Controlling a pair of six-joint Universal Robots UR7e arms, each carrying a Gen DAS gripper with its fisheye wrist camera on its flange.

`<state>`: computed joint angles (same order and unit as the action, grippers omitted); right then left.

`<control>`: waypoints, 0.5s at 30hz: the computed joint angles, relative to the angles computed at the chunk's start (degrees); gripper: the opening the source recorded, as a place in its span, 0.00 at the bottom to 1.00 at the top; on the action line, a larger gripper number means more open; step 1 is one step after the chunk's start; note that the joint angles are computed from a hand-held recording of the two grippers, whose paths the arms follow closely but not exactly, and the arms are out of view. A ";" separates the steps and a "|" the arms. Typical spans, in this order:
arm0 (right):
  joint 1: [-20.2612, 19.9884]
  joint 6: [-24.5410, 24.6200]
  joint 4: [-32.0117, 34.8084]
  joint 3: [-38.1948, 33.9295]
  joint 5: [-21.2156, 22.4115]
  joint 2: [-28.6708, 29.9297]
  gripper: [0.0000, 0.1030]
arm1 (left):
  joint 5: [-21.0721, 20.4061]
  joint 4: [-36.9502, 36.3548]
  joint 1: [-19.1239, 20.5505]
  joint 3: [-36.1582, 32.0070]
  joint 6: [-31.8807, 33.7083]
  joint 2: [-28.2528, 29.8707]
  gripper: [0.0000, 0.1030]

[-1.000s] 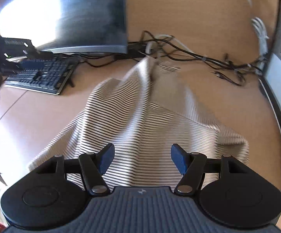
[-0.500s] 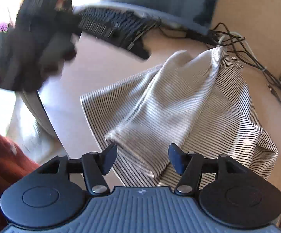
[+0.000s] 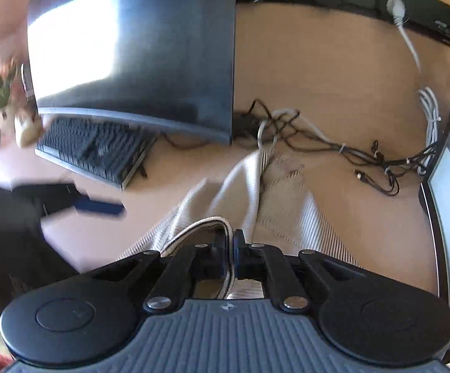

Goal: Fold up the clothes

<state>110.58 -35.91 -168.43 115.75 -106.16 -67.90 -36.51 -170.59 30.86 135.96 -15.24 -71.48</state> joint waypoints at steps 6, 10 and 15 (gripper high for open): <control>1.08 -0.61 -1.02 0.47 1.19 -0.25 0.04 | 1.70 -8.10 1.27 -3.06 13.73 7.97 0.99; 1.01 1.06 -0.43 0.37 2.30 -0.74 0.04 | 0.73 -12.33 2.91 -5.33 18.19 10.86 0.61; -0.24 1.88 0.29 0.31 4.33 -2.22 0.12 | 2.32 -16.38 5.28 -7.48 13.44 9.77 0.15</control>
